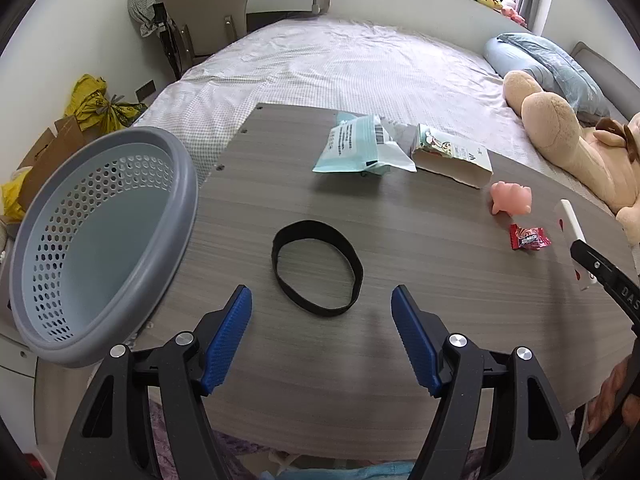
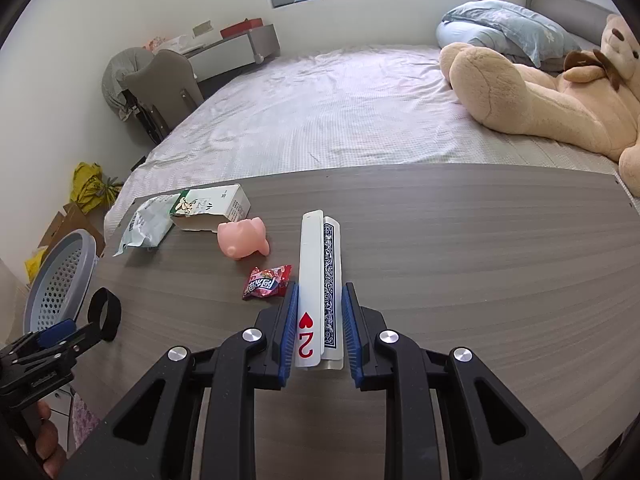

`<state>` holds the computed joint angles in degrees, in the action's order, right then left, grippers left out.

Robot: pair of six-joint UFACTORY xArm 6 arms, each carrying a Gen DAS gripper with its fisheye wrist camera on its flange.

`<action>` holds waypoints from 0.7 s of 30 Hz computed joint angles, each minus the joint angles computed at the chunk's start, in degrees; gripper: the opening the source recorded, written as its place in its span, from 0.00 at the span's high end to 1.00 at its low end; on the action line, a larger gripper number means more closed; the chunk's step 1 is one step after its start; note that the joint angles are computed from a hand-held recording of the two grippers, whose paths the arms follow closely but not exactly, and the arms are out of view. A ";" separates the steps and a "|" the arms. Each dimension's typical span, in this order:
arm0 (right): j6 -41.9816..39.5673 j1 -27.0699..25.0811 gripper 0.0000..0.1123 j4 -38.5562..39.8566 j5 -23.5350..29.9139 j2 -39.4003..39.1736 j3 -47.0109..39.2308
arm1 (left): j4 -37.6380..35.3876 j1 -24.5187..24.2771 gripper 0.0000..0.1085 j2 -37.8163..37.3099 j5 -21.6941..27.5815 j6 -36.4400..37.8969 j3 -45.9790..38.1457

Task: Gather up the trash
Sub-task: 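Grasp the black rubber band with the left gripper while the right gripper holds the card case, then carry the rubber band and card case over the grey basket with both grippers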

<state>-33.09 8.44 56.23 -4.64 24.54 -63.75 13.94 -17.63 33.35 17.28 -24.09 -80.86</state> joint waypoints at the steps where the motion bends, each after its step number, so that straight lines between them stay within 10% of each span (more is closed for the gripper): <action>1: -1.78 0.12 0.80 1.90 0.09 -0.13 -0.07 | 0.04 -0.05 0.36 0.39 0.19 -0.18 -0.41; 9: -14.18 0.61 0.80 15.38 0.83 -0.38 -1.75 | -0.72 -0.01 0.43 3.31 1.23 -0.12 -3.38; 14: -17.56 0.71 0.80 18.88 1.24 -0.43 -2.28 | -4.88 -0.24 0.95 3.87 1.54 4.24 -3.84; 21: -19.81 1.51 0.80 21.09 1.36 -1.35 -2.09 | -6.82 -0.31 0.97 2.25 -0.03 6.04 -1.93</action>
